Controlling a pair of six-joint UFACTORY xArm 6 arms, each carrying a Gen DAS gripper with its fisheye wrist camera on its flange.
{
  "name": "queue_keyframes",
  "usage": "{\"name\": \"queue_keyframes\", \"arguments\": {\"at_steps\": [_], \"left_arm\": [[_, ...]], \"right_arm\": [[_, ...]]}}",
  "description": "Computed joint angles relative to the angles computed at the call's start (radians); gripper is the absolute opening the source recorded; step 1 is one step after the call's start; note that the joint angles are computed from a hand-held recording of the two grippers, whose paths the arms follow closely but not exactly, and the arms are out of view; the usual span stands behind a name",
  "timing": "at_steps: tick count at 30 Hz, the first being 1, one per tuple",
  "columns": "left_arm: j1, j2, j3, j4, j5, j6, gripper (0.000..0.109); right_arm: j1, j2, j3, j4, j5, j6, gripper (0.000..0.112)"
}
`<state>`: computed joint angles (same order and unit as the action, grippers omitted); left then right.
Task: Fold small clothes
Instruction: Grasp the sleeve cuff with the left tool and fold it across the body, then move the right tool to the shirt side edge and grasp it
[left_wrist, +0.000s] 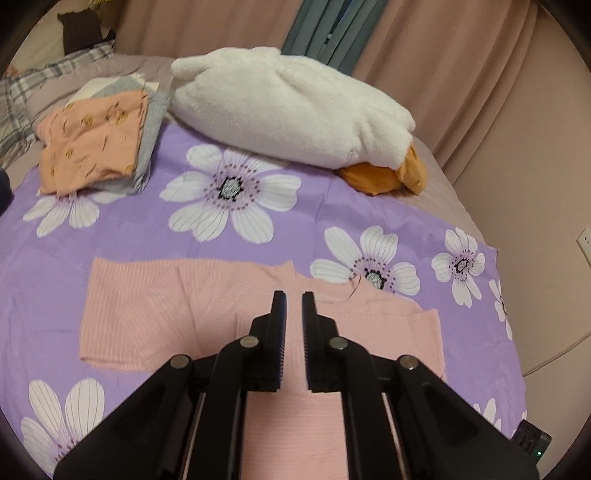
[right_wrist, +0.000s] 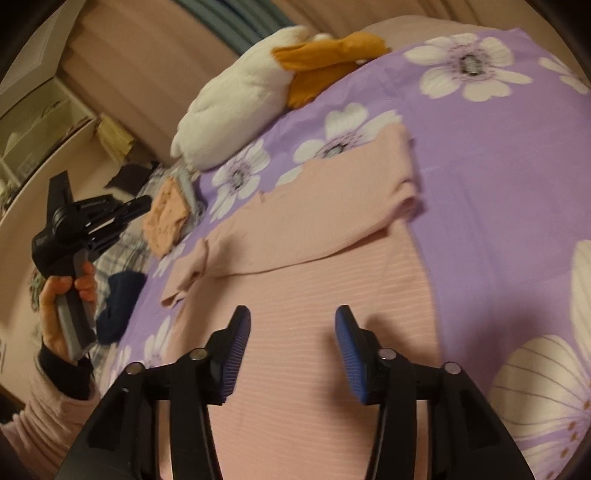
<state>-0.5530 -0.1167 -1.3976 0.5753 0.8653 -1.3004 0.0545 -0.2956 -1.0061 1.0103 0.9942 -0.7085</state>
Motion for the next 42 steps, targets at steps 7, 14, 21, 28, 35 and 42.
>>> {"name": "queue_keyframes", "arguments": {"at_steps": [7, 14, 21, 28, 35, 42], "left_arm": [[-0.010, -0.160, 0.189, 0.045, 0.055, -0.100, 0.055], [0.032, -0.399, 0.425, 0.065, 0.126, -0.189, 0.055], [0.085, -0.563, 0.574, 0.002, 0.160, -0.192, 0.055], [0.123, -0.617, 0.651, -0.049, 0.102, -0.179, 0.055], [0.125, -0.615, 0.656, -0.048, 0.068, -0.188, 0.055], [0.126, -0.633, 0.668, -0.055, 0.074, -0.198, 0.056]], "right_arm": [[0.207, 0.107, -0.110, -0.070, -0.044, -0.032, 0.048], [0.439, 0.339, -0.363, -0.143, -0.087, -0.069, 0.048], [0.578, 0.517, -0.551, -0.257, -0.114, -0.078, 0.048], [0.633, 0.616, -0.653, -0.437, -0.143, -0.049, 0.038], [0.617, 0.643, -0.699, -0.437, -0.132, -0.004, 0.006], [0.480, 0.680, -0.772, -0.080, 0.111, 0.078, 0.006]]}}
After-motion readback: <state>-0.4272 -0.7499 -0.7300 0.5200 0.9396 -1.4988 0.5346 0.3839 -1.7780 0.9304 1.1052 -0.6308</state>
